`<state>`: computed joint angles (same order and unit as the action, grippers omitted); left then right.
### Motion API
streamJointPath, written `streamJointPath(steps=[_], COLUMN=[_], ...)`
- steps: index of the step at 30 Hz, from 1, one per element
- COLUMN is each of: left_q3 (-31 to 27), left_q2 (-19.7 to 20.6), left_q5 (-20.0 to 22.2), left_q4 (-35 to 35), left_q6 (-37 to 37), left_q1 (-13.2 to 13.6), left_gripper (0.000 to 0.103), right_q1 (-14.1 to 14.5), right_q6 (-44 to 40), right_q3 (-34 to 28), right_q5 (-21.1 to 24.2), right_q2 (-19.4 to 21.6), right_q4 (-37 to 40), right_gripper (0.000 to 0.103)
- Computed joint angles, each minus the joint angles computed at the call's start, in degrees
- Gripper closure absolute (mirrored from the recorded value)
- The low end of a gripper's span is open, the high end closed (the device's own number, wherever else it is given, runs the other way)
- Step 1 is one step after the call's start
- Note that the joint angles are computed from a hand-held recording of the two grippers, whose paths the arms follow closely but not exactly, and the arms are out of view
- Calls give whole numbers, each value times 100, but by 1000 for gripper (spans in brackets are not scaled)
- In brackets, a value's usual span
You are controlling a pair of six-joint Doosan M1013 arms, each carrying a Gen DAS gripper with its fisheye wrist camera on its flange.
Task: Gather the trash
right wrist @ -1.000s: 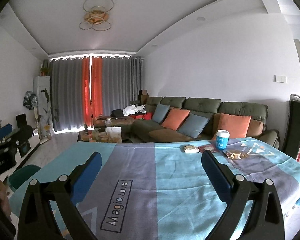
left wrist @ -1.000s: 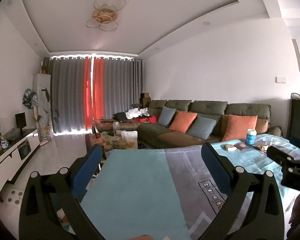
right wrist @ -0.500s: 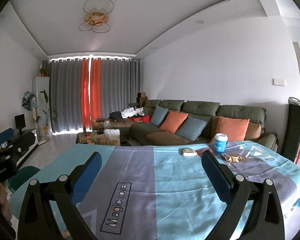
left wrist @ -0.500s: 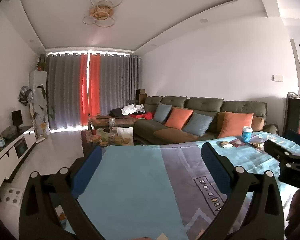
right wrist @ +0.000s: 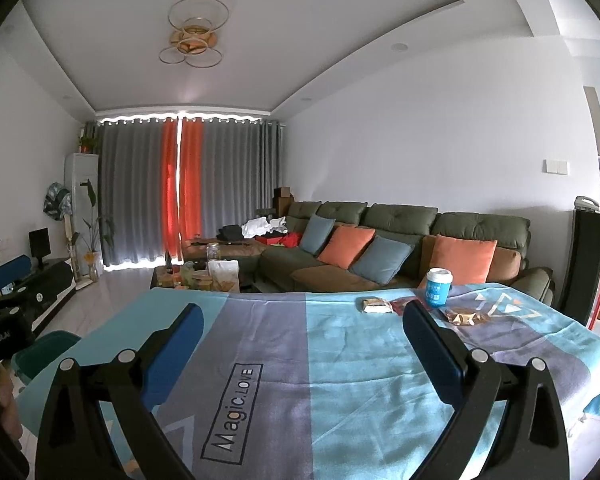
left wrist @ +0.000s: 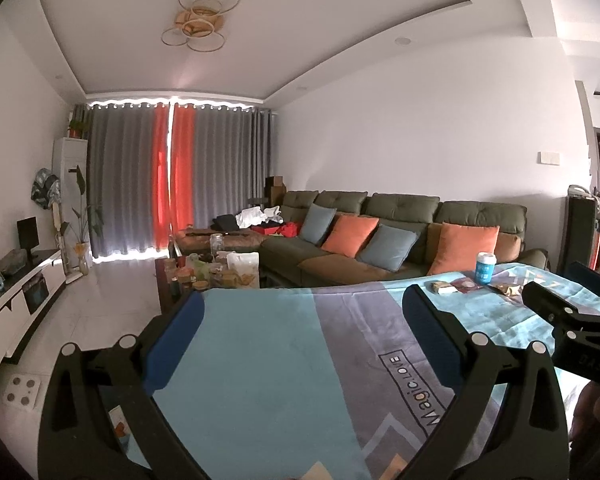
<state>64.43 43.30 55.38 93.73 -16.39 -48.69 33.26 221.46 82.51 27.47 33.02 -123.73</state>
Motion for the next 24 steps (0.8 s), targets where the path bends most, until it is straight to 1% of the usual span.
streamJointPath(steps=[3, 12, 18, 21, 22, 24], left_q3=[-34, -36, -101, -216, -255, -376], left_q2=[14, 22, 64, 93, 104, 152], left_q5=[6, -41, 34, -51, -99, -119], left_q4=[-35, -86, -88, -345, -404, -562], left_q6=[91, 27, 190, 458, 529, 805], left_q1=[-4, -9, -6, 48, 75, 139], left_gripper=[5, 5, 5, 5, 5, 5], right_q1=[7, -1, -32, -63, -89, -192], right_q6=[-103, -292, -402, -636, -678, -768], right_q3=[2, -7, -55, -87, -105, -159], right_q5=[-28, -82, -116, 64, 70, -67], right_q2=[-10, -3, 22, 46, 54, 62], right_q4=[115, 353, 519, 718, 786, 976], right_gripper=[7, 7, 7, 7, 7, 7])
